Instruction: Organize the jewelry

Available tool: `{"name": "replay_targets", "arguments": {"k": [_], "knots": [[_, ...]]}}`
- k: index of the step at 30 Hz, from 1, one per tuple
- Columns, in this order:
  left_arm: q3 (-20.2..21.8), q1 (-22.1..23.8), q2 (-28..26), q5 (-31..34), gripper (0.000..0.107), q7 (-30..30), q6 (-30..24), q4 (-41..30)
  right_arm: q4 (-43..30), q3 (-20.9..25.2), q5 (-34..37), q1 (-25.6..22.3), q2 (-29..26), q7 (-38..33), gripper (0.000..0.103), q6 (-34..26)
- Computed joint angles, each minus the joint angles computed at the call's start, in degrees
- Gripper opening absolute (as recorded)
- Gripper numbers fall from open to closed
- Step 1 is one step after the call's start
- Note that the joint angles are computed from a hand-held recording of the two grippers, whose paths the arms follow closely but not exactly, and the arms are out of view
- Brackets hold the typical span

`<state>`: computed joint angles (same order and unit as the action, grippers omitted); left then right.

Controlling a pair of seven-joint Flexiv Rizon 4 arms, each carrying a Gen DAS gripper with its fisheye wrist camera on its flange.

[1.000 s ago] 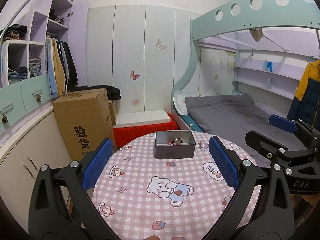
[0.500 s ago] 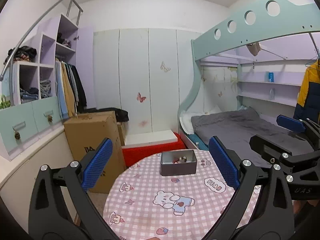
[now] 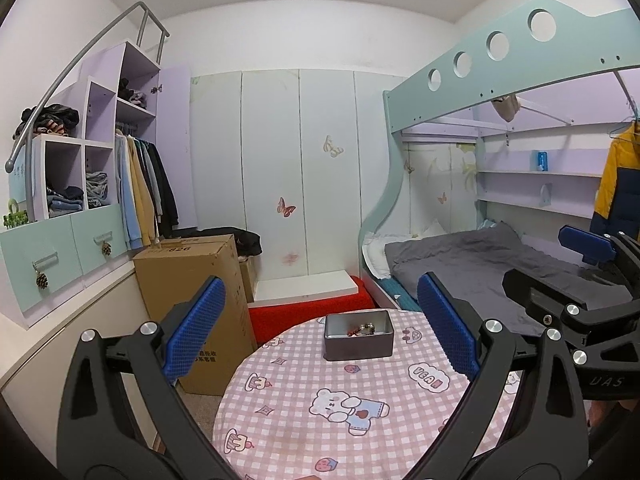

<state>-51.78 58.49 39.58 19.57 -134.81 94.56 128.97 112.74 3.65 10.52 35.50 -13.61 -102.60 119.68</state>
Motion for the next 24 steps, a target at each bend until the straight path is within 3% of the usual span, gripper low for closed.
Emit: {"name": "replay_targets", "arguments": {"k": [24], "knots": [[0.67,-0.12,0.84,-0.16,0.095,0.63,-0.13,-0.46,-0.43,-1.51,4.65,2.43,1.64,-4.02,0.094,-1.89]]}}
